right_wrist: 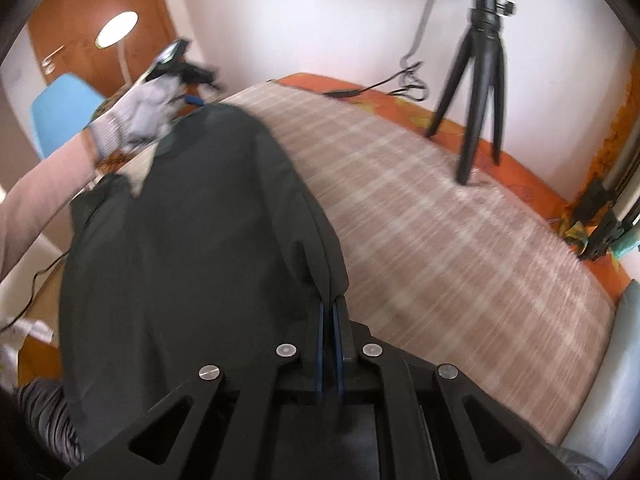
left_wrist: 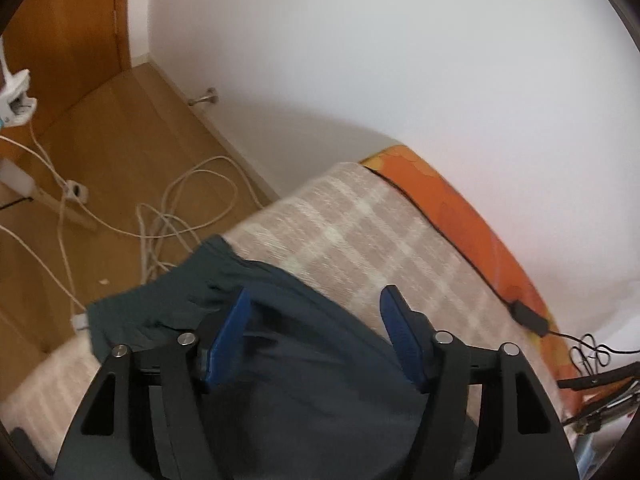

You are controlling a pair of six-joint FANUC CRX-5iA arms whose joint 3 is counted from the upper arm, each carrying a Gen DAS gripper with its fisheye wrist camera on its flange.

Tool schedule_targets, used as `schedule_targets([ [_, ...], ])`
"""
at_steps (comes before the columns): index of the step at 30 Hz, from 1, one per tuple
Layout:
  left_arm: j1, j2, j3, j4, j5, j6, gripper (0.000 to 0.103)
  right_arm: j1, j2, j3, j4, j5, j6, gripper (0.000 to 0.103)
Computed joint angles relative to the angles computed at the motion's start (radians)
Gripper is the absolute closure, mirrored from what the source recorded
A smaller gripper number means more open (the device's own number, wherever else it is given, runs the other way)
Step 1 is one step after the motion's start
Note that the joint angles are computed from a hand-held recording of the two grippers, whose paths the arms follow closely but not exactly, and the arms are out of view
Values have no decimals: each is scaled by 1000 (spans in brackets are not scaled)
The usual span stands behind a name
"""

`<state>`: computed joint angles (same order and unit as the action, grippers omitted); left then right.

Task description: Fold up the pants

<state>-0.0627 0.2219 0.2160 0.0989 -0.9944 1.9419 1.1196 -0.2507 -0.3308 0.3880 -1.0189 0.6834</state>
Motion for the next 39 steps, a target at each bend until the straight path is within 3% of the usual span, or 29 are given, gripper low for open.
schedule_targets([
  [4,-24,47,46,-6,-56,-20,36,44,-6,-1,-22,-31,21,102],
  [10,-66,80,102,-107,-108,67,40,87,-30,-26,-29,-54,25,102],
  [11,-79,78,108,-139,-109,86,46,89,-33,-32,-33,-53,24,102],
  [12,-93,79,121,-184,-117,108,70,92,-32,-33,-34,-57,23,102],
  [13,-108,76,128,-232,-128,135,88,95,-29,-35,-28,-60,21,102],
  [15,-97,56,97,-224,-103,152,98,100,-26,-42,-10,-61,5,102],
  [22,-36,-65,-44,-143,13,122,100,87,-13,-23,66,-105,-71,102],
  [27,16,-177,-121,-77,58,36,100,105,-29,-5,146,-148,-131,103],
  [32,87,-299,-220,11,82,-92,100,178,-27,46,194,-237,-155,103],
  [39,228,-511,-426,193,94,-272,100,361,-25,109,254,-378,-250,103],
])
